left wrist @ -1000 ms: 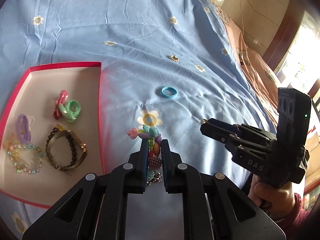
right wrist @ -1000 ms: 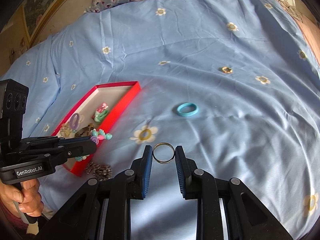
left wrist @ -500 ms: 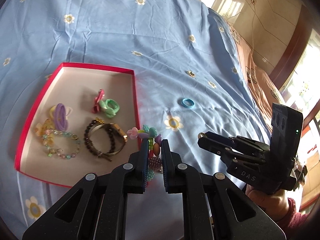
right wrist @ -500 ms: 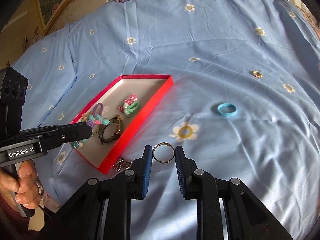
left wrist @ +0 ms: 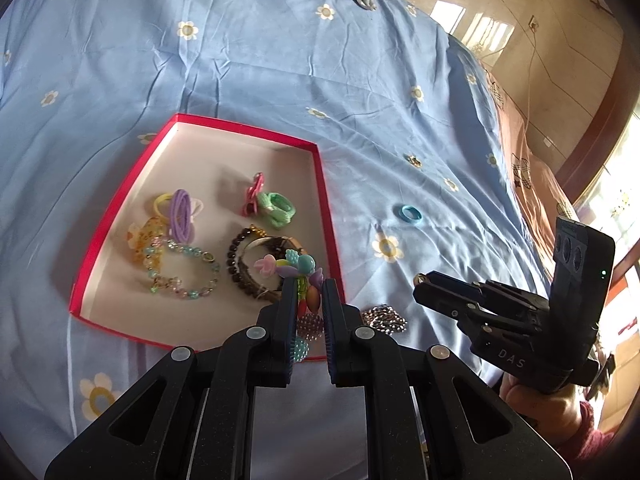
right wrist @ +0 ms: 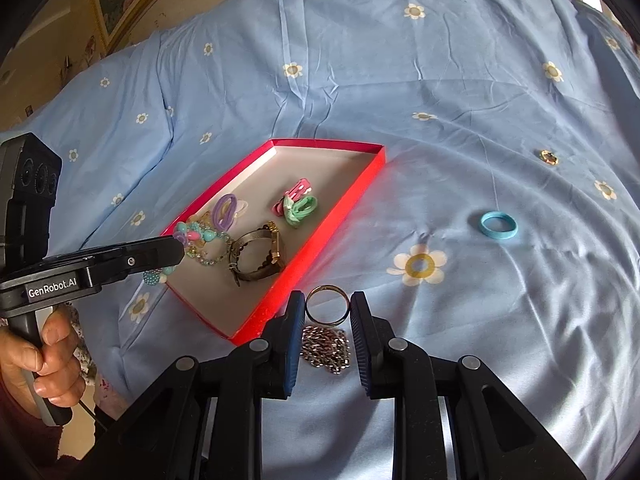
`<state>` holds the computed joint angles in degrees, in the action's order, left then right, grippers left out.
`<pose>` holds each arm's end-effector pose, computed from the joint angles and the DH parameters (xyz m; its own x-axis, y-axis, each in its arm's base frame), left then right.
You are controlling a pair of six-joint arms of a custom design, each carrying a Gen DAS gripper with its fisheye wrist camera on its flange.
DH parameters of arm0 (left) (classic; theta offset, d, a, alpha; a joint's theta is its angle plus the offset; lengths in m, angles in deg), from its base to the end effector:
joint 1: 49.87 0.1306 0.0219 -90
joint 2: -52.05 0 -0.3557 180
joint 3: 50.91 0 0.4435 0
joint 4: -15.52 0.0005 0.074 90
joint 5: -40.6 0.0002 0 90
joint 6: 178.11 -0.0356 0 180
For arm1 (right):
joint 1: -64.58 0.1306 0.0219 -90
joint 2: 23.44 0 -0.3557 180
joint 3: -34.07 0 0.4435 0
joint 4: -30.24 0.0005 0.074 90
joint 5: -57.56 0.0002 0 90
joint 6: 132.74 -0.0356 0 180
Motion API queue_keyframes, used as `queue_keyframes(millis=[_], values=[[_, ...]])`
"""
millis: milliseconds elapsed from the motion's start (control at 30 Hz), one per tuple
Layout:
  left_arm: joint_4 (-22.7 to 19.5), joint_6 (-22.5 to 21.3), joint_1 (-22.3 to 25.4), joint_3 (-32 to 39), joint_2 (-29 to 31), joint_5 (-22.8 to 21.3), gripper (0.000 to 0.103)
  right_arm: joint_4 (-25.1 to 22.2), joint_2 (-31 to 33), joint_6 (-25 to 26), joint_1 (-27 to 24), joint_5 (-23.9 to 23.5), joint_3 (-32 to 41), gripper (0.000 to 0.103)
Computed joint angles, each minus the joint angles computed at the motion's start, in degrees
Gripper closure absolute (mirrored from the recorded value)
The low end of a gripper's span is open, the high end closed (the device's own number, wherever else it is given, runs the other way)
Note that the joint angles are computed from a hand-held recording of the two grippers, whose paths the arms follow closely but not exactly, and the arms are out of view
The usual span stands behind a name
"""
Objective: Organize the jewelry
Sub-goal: 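Carry the ring and pastel bracelet into the red box and open both tools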
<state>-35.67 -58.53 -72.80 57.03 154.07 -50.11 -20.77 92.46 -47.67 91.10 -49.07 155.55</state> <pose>0.5656 -0.2393 0.4462 -0.7574 -0.2156 -0.6164 0.0088 0.9405 -0.3398 0.6170 0.3187 0.4165 -0.6873 -0.2509 -0.6817 -0.5505 0.7922 0.2634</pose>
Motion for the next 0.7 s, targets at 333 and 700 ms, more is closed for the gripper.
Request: queue_keyframes(millis=[333, 700], values=[[0.28, 1.99, 1.63, -3.49, -2.61, -1.71, 0.093, -1.89, 2.11, 1.84, 2.12, -1.23, 3.10, 0.080], [-0.09, 2.24, 3.32, -5.63, -3.25, -1.76, 0.093, -6.67, 7.60, 5.22, 4.85, -3.03, 10.72, 0.080]])
